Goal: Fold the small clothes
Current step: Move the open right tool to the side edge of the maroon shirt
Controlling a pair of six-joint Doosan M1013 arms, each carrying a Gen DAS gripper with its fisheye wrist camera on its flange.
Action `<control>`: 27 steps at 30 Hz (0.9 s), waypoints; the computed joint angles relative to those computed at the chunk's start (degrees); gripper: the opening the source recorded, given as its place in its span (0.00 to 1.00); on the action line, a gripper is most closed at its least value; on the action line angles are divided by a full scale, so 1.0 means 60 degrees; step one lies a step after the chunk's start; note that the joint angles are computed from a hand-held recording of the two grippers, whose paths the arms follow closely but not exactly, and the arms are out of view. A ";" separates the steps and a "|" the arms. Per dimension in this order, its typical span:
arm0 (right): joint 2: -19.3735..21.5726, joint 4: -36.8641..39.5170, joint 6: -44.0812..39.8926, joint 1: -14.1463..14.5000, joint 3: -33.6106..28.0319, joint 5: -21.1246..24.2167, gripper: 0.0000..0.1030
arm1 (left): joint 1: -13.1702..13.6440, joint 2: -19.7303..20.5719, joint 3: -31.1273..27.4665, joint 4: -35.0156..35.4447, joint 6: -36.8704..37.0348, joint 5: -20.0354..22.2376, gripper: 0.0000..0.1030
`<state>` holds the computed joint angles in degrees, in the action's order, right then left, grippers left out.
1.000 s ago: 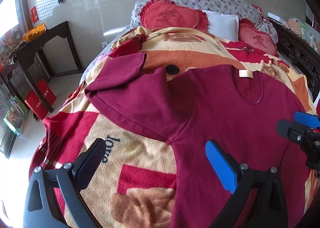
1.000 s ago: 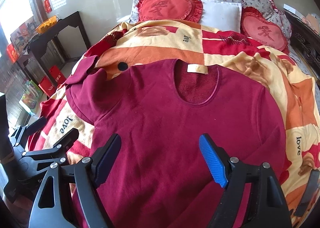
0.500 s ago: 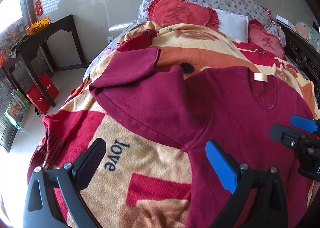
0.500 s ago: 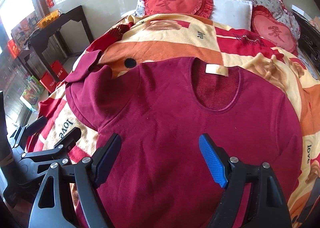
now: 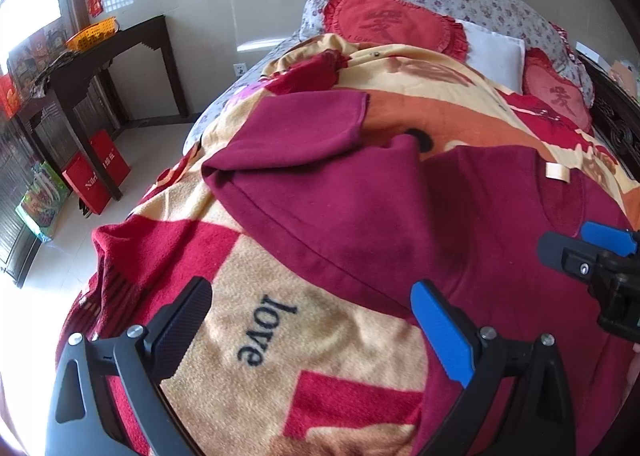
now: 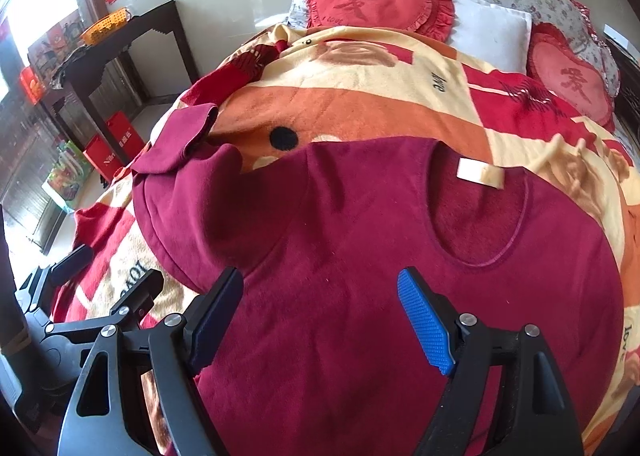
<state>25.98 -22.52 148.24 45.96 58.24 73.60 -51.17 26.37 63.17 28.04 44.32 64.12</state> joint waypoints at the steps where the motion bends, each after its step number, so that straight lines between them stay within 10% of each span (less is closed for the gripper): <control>1: 0.0041 0.0039 -0.0040 -0.0014 -0.0049 -0.0017 0.61 | 0.0039 0.0007 0.0003 -0.0044 -0.0038 0.0017 0.99; 27: 0.0388 -0.0351 -0.0415 0.0025 -0.0464 0.0547 0.61 | 0.0192 0.0090 -0.0103 -0.0350 -0.0194 -0.0043 0.99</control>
<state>28.30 -24.63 145.75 46.11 55.45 76.88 -50.02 26.91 62.55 25.94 43.16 63.86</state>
